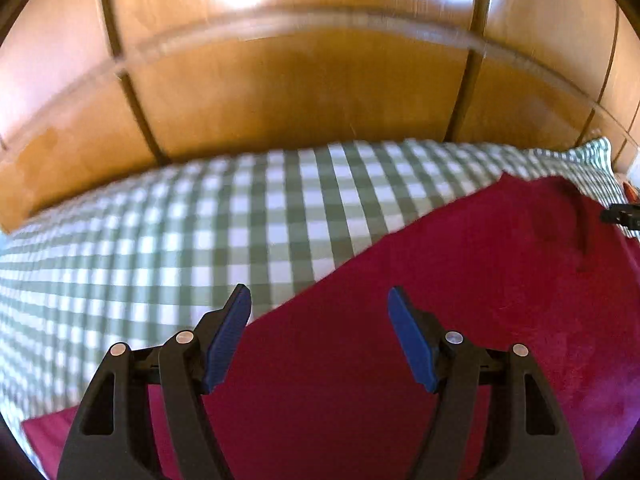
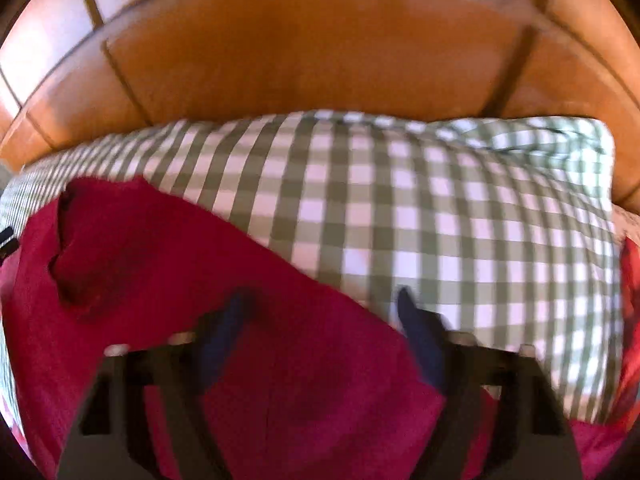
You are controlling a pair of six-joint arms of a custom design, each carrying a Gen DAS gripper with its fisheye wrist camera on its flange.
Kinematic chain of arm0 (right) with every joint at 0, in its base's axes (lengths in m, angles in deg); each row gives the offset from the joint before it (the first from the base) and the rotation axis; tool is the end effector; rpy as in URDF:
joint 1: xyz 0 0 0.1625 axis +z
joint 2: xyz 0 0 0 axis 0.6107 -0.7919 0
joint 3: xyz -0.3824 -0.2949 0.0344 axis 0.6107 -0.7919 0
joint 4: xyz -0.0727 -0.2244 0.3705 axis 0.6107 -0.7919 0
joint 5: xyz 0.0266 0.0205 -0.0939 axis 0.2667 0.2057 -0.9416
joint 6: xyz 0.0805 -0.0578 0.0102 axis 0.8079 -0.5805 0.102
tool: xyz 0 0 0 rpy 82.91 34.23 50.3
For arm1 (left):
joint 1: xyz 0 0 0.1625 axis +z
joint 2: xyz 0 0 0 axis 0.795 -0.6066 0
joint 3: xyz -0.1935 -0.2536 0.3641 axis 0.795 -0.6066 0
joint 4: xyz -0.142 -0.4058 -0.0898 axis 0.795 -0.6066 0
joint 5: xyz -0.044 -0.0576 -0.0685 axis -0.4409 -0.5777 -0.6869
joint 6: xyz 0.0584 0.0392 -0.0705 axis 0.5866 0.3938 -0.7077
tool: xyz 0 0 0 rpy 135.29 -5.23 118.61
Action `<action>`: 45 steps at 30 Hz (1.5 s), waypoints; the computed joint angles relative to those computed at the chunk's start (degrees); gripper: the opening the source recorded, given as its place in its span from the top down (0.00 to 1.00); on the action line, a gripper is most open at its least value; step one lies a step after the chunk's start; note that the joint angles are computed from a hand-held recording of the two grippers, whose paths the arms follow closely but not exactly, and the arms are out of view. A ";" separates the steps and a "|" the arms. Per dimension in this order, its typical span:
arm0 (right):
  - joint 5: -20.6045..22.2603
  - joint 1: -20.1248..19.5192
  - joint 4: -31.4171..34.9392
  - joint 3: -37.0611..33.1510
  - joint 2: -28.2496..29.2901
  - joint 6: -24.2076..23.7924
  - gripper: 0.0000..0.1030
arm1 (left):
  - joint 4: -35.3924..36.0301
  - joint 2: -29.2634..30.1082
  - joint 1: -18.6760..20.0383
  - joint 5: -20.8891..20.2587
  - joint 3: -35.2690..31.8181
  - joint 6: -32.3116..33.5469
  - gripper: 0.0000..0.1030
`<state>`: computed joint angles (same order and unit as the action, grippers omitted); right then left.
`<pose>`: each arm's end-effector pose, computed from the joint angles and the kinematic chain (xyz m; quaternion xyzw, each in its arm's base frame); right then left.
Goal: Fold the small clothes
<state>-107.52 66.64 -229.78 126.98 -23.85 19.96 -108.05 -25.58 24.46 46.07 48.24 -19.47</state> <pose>0.2865 -0.8181 0.0668 0.3395 -0.8808 0.0893 0.3178 0.0836 -0.6155 0.4172 -0.0742 0.8274 -0.3559 0.4280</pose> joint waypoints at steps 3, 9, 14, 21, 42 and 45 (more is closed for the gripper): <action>0.49 0.39 -3.55 2.93 -0.68 -4.80 0.79 | 2.32 -0.12 1.88 -3.25 0.06 -1.27 0.54; -0.67 2.11 -17.88 1.96 2.55 -12.57 0.86 | -12.83 0.52 -0.28 1.31 4.37 5.33 0.91; -6.39 2.38 -24.38 -1.91 8.06 -17.87 0.76 | -7.67 4.33 -0.07 8.67 0.82 0.63 0.91; -0.38 1.93 -28.48 9.65 -0.65 -7.48 0.23 | -6.64 -0.53 -4.93 12.18 7.71 -10.25 0.68; 9.82 -5.78 -30.50 61.75 -34.35 6.08 0.83 | 32.77 -25.89 -36.56 -2.62 41.25 -67.43 0.87; 9.55 -5.62 -32.02 63.33 -35.85 5.80 0.94 | 33.21 -28.19 -39.14 -2.51 42.51 -70.05 0.91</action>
